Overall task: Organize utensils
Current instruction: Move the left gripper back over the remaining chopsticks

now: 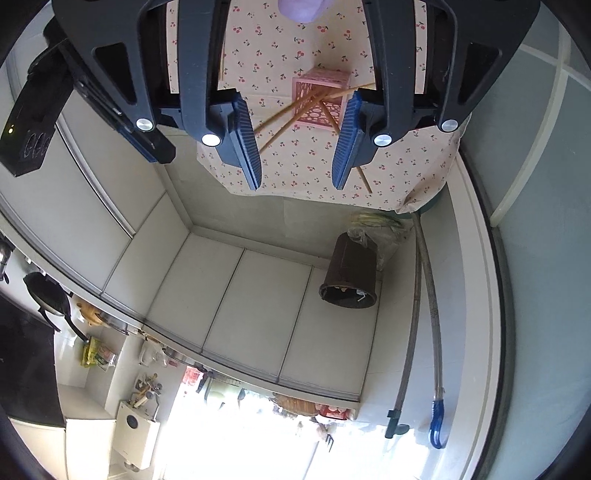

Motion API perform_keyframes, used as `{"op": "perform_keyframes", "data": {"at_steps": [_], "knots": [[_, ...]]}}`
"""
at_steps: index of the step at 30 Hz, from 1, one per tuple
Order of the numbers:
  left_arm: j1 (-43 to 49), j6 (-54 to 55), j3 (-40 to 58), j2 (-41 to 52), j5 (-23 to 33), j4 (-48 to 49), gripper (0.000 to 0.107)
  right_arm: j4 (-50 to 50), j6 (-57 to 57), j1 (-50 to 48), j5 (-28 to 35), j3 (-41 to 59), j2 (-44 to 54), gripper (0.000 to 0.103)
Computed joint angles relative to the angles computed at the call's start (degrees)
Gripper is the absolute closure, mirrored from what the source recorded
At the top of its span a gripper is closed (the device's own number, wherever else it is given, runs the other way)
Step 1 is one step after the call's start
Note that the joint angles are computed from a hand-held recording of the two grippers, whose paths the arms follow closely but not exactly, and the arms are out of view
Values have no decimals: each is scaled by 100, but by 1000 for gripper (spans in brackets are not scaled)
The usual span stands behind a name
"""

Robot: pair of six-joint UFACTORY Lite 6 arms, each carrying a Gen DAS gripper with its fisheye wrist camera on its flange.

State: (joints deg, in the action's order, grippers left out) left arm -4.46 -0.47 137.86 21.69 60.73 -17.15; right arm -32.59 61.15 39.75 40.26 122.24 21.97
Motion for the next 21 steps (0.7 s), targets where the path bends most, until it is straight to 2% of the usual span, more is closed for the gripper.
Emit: {"op": "perform_keyframes", "data": {"at_steps": [3,8,10,11,16,21], "knots": [[-279,51,-520,-276,-68,79,61,-261,433,64,201,-833,-741,44],[-988,-146,-983,-338,51,462,56,-418,1114,55,655,-2480,-2242,26],[-1302,-257,-1191,-342,85,635,45,-438,1248,80,911,-3034,-2848,20],[-1495,-297,-1218,-264,161,746,43,-432,1312,87,994,-3341,-3200,17],[-2343,-567,-1231,358,387,1133,40,-394,1818,99,1313,-4784,-4904,11],[-2897,-968,-447,1575,775,1367,38,553,1227,-747,1489,-5605,-6068,9]]}}
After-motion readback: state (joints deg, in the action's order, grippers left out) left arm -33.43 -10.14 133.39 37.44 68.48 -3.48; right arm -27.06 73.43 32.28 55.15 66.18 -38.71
